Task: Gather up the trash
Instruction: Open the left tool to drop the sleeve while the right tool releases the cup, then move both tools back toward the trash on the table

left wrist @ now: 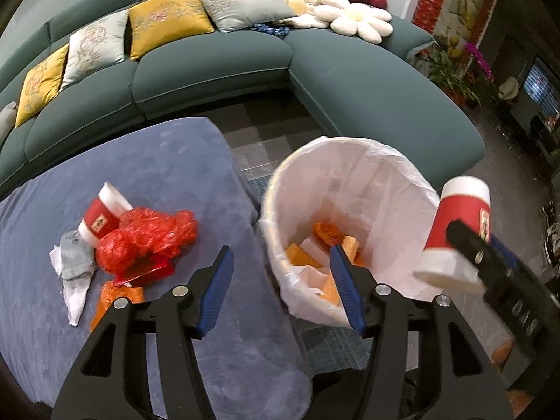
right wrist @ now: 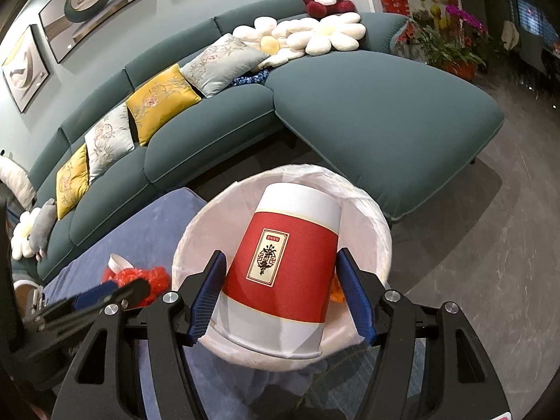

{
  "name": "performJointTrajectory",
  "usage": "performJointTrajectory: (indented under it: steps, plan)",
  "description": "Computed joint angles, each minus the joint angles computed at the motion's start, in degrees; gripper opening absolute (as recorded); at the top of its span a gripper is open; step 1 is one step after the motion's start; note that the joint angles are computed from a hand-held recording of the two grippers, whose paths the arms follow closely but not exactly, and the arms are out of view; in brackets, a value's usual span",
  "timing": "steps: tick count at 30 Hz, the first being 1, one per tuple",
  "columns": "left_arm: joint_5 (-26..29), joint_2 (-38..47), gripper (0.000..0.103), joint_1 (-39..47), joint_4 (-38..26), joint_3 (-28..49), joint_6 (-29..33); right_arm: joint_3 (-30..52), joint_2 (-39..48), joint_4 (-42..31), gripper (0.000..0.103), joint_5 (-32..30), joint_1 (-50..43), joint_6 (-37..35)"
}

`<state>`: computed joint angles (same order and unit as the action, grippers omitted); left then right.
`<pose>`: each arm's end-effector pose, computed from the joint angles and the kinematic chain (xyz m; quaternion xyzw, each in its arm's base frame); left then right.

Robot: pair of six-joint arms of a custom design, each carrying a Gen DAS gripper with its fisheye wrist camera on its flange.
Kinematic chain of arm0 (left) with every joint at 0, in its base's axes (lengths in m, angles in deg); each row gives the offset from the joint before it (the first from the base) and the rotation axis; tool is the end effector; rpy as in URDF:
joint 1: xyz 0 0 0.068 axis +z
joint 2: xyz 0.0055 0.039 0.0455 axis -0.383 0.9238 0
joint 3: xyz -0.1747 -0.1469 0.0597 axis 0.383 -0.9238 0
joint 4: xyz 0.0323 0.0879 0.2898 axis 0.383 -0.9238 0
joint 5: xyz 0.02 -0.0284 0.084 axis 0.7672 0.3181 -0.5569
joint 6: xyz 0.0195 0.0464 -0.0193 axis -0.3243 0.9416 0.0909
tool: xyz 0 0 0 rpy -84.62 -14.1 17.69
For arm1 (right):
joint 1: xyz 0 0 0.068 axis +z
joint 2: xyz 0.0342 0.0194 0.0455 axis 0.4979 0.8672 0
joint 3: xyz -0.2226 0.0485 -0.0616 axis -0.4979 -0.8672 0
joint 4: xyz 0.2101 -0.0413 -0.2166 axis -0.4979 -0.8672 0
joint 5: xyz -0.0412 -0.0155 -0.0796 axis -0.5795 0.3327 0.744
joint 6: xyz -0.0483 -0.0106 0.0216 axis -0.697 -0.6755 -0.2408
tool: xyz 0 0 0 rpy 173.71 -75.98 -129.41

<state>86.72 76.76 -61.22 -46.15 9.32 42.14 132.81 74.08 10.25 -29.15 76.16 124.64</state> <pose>0.2948 -0.2385 0.2992 0.2770 0.9187 -0.1299 0.2496 0.1739 0.1488 0.2716 0.3506 0.8581 0.0115 0.3750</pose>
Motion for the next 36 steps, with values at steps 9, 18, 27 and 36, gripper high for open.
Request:
performJointTrajectory:
  steps: [9, 18, 27, 36]
  plan:
    - [0.6, -4.5, 0.065, 7.1, 0.4, -5.1, 0.6, 4.3, 4.7, 1.1, 0.07, 1.1, -2.0, -1.5]
    - [2.5, -8.1, 0.067, 15.6, 0.2, -9.9, 1.8, 12.7, 14.5, 3.3, 0.07, 0.9, 1.1, -3.8]
    - [3.5, -11.1, 0.083, 25.3, 0.5, -15.4, 5.4, 23.7, 27.6, 6.1, 0.07, -1.5, 4.3, -7.3]
    - [5.2, -11.1, 0.083, 33.0, 0.5, -19.3, 10.1, 34.1, 40.4, 9.7, 0.07, -6.0, 4.9, -11.9]
